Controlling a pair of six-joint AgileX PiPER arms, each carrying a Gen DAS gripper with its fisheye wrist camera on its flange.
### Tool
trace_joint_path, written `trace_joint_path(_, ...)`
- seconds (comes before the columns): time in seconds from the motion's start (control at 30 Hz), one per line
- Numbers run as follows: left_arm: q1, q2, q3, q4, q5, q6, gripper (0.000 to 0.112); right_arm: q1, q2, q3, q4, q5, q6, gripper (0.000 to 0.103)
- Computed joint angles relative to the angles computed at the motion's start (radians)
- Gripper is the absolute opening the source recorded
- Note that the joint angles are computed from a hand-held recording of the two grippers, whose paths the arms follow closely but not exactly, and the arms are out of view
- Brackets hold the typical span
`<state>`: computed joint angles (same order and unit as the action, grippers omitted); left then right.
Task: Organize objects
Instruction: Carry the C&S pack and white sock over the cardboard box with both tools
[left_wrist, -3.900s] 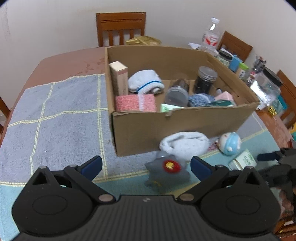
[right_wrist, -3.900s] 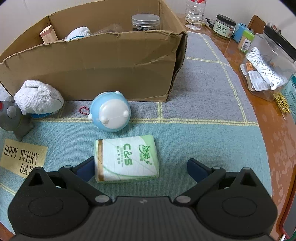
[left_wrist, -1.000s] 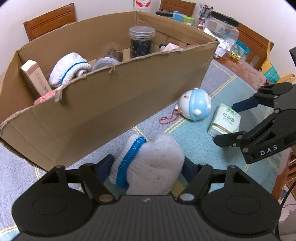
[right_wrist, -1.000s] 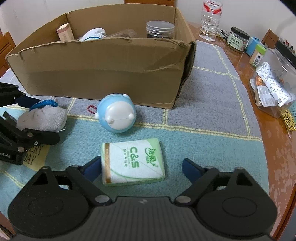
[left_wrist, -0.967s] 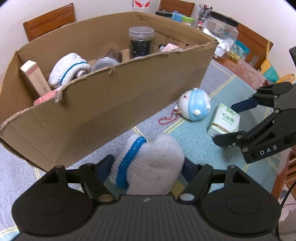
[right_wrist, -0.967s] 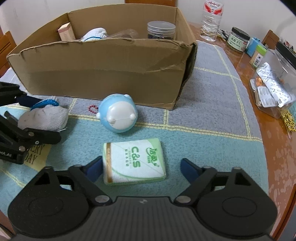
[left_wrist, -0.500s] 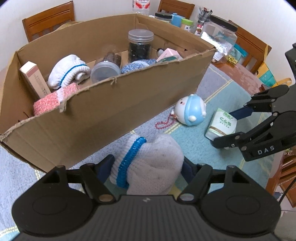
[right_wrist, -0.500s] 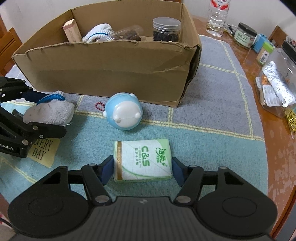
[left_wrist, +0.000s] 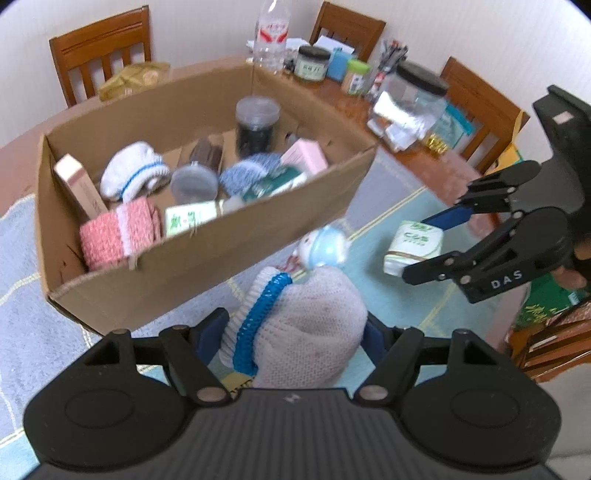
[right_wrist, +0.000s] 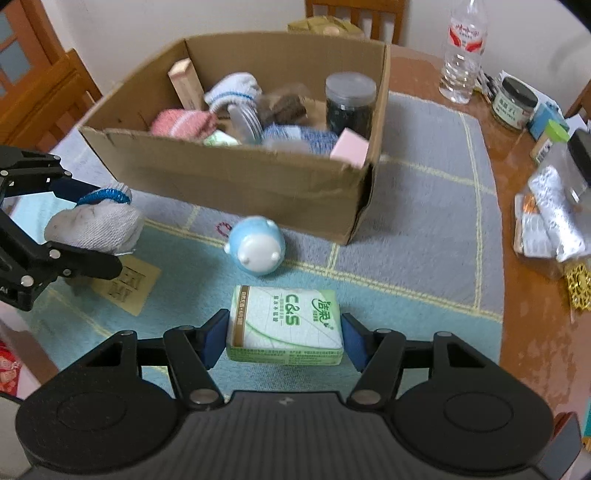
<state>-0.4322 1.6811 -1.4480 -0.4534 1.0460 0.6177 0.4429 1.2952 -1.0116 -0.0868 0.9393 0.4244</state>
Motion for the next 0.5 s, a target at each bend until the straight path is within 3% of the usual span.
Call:
trace_joint_path(0.23,-0.035,-0.007,-0.155,0.088,0.054,-0.129,0.074,-0.07,-0.022,-0.117,0.095,0.083,-0.187,0.069)
trace_joint_path(0.5,-0.052,0.115,-0.433,0.183,0.077,-0.243,0.074,-0.099,0.003,-0.272,0.093,0.126,-0.277,0.069)
